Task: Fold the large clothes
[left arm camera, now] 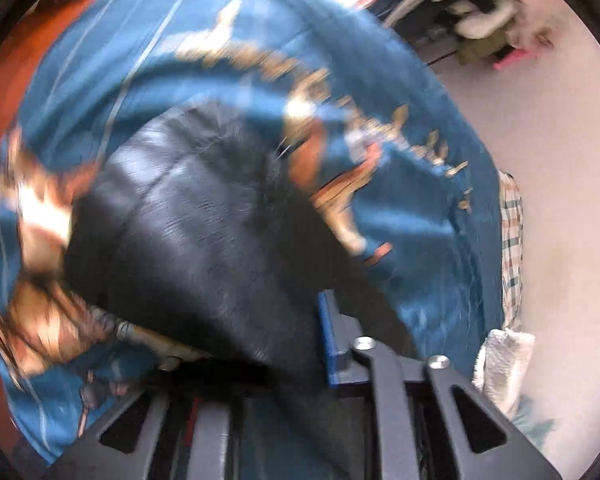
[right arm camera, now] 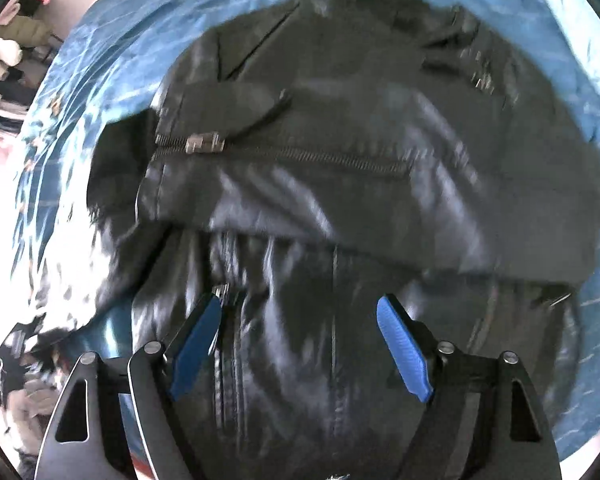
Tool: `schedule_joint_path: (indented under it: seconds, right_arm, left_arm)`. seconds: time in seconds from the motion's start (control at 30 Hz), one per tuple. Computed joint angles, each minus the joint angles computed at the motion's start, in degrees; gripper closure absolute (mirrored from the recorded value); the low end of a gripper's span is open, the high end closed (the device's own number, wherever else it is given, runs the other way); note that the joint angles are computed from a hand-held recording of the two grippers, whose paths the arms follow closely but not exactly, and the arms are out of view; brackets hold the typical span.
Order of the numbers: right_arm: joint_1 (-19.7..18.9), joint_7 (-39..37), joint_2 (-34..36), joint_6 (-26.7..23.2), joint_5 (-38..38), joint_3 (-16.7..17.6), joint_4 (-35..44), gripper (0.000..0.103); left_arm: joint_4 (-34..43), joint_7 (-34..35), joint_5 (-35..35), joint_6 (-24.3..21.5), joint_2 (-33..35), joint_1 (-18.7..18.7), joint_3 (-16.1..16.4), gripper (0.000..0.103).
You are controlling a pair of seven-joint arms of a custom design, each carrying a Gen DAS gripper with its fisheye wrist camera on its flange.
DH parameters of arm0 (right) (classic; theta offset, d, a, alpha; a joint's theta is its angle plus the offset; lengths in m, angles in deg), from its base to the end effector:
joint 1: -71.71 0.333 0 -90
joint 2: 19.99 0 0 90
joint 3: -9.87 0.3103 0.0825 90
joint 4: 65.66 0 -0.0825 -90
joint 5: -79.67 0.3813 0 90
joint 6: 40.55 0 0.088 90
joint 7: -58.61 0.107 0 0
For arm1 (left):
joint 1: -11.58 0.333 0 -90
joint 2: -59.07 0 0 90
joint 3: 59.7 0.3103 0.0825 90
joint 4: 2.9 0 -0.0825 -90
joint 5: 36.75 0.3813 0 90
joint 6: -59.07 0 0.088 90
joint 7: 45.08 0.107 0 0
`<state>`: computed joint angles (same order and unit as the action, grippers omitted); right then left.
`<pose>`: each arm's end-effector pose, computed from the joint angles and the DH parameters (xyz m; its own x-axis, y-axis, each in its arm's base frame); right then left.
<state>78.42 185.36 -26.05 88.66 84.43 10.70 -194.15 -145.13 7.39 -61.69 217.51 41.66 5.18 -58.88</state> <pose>0.5107 0.0700 0.4196 -0.5230 -0.8432 -0.1245 -0.8451 0.5320 -0.0522 0.4758 -0.0282 0.4601 0.6181 -0.5408 0.5705 -0.5567 -0.8135 -0.1680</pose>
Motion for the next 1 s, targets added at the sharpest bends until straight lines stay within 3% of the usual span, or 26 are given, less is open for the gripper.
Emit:
schedule_joint_path:
  seconds: [0.1, 0.23, 0.33, 0.47, 0.7, 0.83, 1.0]
  right_arm:
    - [-0.14, 4.63, 2.57, -4.12, -8.35, 0.78, 4.36, 0.021]
    - [2.22, 11.27, 9.44, -15.46, -21.92, 1.12, 13.71, 0.018]
    - [3.73, 13.16, 12.34, -17.14, -24.92, -0.01, 17.07, 0.017]
    - [4.02, 13.88, 13.26, -14.63, -23.45, -1.44, 17.54, 0.016]
    - [0.74, 16.07, 4.96, -5.51, -14.67, -3.15, 6.58, 0.016]
    - [-2.79, 14.90, -1.36, -7.99, -15.84, -3.23, 0.12, 0.016]
    - [-9.50, 14.16, -11.24, -12.62, -18.54, -3.96, -9.66, 0.016]
  left_arm:
    - [5.28, 0.28, 5.62, -1.07, 1.55, 1.56, -1.36, 0.098]
    - [14.01, 2.35, 15.14, -4.64, 3.63, 2.62, -4.27, 0.098]
    - [20.70, 5.90, 22.57, -6.44, 5.74, 1.99, -6.73, 0.099]
    - [28.63, 13.47, 24.41, -8.35, 9.86, -1.18, -8.74, 0.099]
    - [40.06, 26.34, 18.45, -12.84, 17.49, -7.85, -14.20, 0.100]
    - [47.62, 29.17, 14.64, -17.73, 24.51, -12.30, -18.73, 0.100]
    - [55.93, 28.79, 17.33, -25.68, 34.18, -19.11, -22.76, 0.099]
